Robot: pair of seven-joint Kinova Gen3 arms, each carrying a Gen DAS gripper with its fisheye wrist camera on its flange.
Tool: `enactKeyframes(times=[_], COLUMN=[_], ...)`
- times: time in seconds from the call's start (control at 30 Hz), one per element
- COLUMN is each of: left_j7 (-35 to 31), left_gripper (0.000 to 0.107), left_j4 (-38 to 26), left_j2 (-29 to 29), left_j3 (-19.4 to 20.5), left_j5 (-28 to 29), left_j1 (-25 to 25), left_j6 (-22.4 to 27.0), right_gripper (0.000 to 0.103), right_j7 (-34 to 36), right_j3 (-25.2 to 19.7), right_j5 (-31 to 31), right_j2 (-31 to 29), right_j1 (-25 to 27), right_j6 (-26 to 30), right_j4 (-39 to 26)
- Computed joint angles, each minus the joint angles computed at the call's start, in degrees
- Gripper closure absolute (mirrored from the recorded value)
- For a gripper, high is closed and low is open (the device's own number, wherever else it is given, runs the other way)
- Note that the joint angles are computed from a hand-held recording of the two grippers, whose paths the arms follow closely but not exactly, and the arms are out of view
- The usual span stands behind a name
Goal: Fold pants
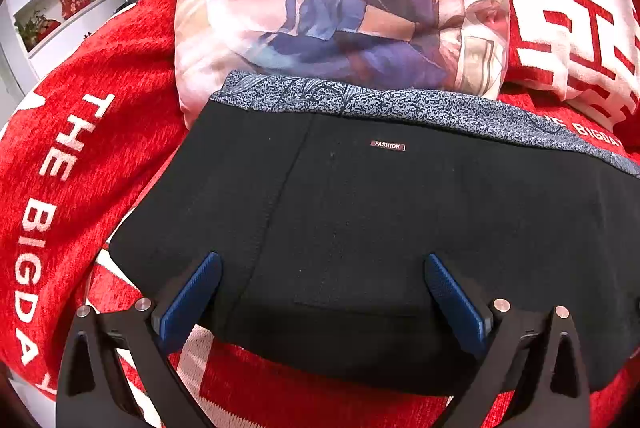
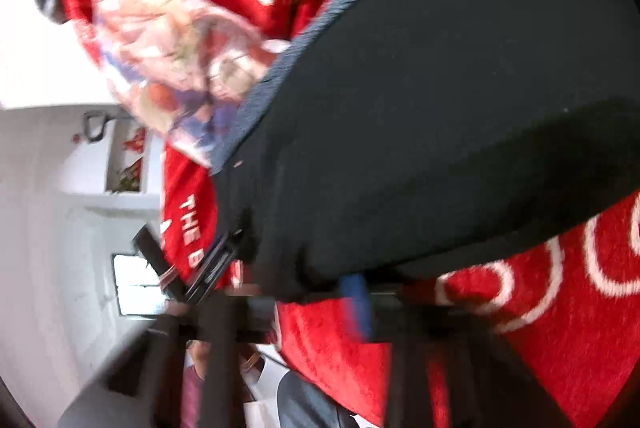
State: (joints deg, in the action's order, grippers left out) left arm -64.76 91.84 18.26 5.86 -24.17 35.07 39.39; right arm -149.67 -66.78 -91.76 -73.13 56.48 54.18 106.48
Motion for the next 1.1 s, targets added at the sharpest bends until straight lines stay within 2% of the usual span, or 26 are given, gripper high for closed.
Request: enactKeyframes(times=[0.13, 0.2, 0.3, 0.4, 0.5, 0.57, 0.67, 0.8, 0.9, 0.93, 1.03, 1.1], left_j7=[-1.39, -0.33, 1.00, -1.24, -4.35, -4.62, -5.18, -2.20, -2.04, -1.16, 1.54, -0.59], left_gripper=[0.005, 0.005, 0.005, 0.005, 0.005, 0.005, 0.005, 0.005, 0.005, 0.005, 0.005, 0.005], left_j4=[-0.13, 0.97, 0.46, -1.69, -1.23, -0.72, -2.07, -5.29, -5.60, -4.27, 0.03, -1.24], left_j2=[-0.27, -0.44, -0.30, -0.48, -2.20, -3.12, -2.81, -0.25, 1.75, 1.84, -0.30, -0.11], left_j3=[0.44, -0.22, -0.51, 0.88, 2.68, 3.48, 5.15, 5.71, 3.03, 3.27, 6.72, 5.42], left_j5=[0.72, -0.61, -1.60, 0.68, 4.43, 4.44, 4.56, 1.26, 1.13, 0.80, 1.21, 3.94], left_j1=[-0.51, 0.24, 1.03, -0.10, -1.54, -0.33, 2.45, 8.68, 13.34, 13.34, 9.26, 9.66], left_j6=[0.39, -1.15, -0.03, 4.24, 4.44, 3.62, 3.99, 6.55, 8.79, 8.10, 4.05, 5.34], right_gripper=[0.093, 0.093, 0.094, 0.084, 0.082, 0.082, 0.082, 0.082, 0.083, 0.084, 0.084, 0.084], right_j7=[1.43, 1.48, 3.39, 1.83, 4.74, 4.88, 4.07, 6.73, 8.04, 7.66, 6.33, 6.72], right_j3=[2.35, 3.16, 0.71, 1.91, 6.41, 11.17, 16.48, 15.29, 13.51, 13.10, 13.58, 14.59], right_j5=[5.37, 5.99, 6.43, 8.56, 15.55, 20.21, 27.18, 32.24, 31.14, 30.13, 30.89, 30.52], right_j2=[0.74, 0.04, 0.88, 2.55, 3.62, 2.19, 1.29, 3.29, 2.98, 2.46, 0.51, -0.08], right_j1=[-0.29, 0.51, 1.90, -0.33, -2.92, -4.49, -3.56, -0.30, 2.24, 1.92, -0.57, -0.71], right_j6=[1.56, 4.66, 7.59, 8.92, 15.88, 20.54, 27.52, 31.06, 33.86, 33.76, 31.57, 32.76], right_j4=[-4.34, -5.45, -5.82, -5.20, -7.17, -7.84, -11.05, -13.65, -12.53, -11.20, -10.63, -10.95])
